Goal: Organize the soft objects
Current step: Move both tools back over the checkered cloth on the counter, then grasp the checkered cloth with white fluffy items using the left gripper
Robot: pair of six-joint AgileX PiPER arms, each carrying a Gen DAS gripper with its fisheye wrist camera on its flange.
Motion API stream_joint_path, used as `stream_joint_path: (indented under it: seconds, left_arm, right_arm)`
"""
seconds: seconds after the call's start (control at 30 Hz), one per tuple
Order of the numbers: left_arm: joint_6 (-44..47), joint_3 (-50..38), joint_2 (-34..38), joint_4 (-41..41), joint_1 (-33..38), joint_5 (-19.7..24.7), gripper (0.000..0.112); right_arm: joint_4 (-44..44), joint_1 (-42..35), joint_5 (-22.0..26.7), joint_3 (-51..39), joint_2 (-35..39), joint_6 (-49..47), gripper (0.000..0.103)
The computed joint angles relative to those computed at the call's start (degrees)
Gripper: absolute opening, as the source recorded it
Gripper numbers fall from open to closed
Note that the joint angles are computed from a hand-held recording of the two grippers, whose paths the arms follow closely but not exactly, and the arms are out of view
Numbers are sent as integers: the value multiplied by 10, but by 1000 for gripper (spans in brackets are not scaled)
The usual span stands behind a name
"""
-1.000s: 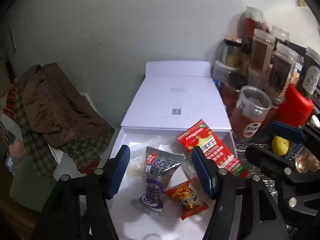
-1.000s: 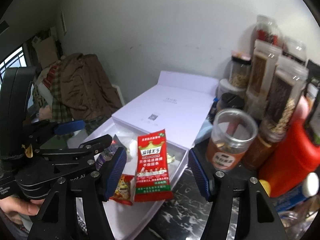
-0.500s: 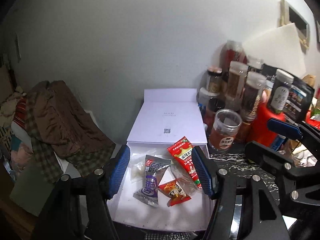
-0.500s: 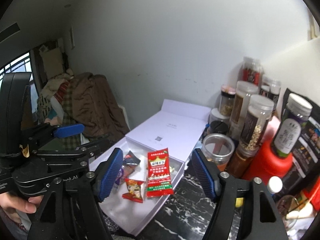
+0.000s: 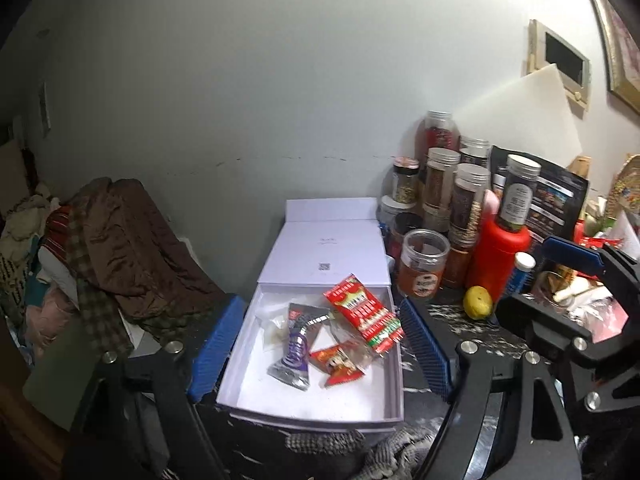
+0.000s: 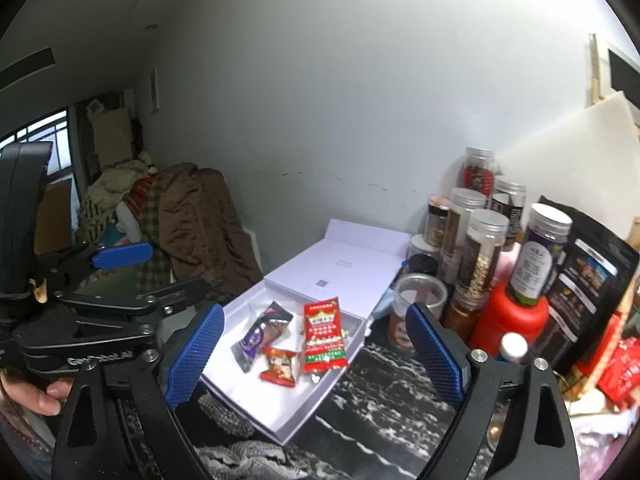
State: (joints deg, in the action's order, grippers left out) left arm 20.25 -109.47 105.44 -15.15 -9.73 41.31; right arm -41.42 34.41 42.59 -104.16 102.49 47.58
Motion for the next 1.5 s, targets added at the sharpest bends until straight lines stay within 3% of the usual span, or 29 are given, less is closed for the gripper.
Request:
stream_joint_path:
  seconds: [0.43, 0.77, 1.27, 1.5]
  left_arm:
    - [131, 181, -106, -132, 33, -24, 81]
    - [218, 269, -137, -194, 60, -21, 81]
    - [324, 349, -98, -275, 100, 11, 81]
    - [344, 345, -61, -284, 89, 55, 81]
  right_arm:
    - [-93, 68, 26, 144, -83, 152, 98]
    - [-123, 118, 54, 199, -87, 243, 98]
    - [-99, 113, -17, 301, -70, 338, 98]
    - [-77, 98, -55, 355, -76, 365, 98]
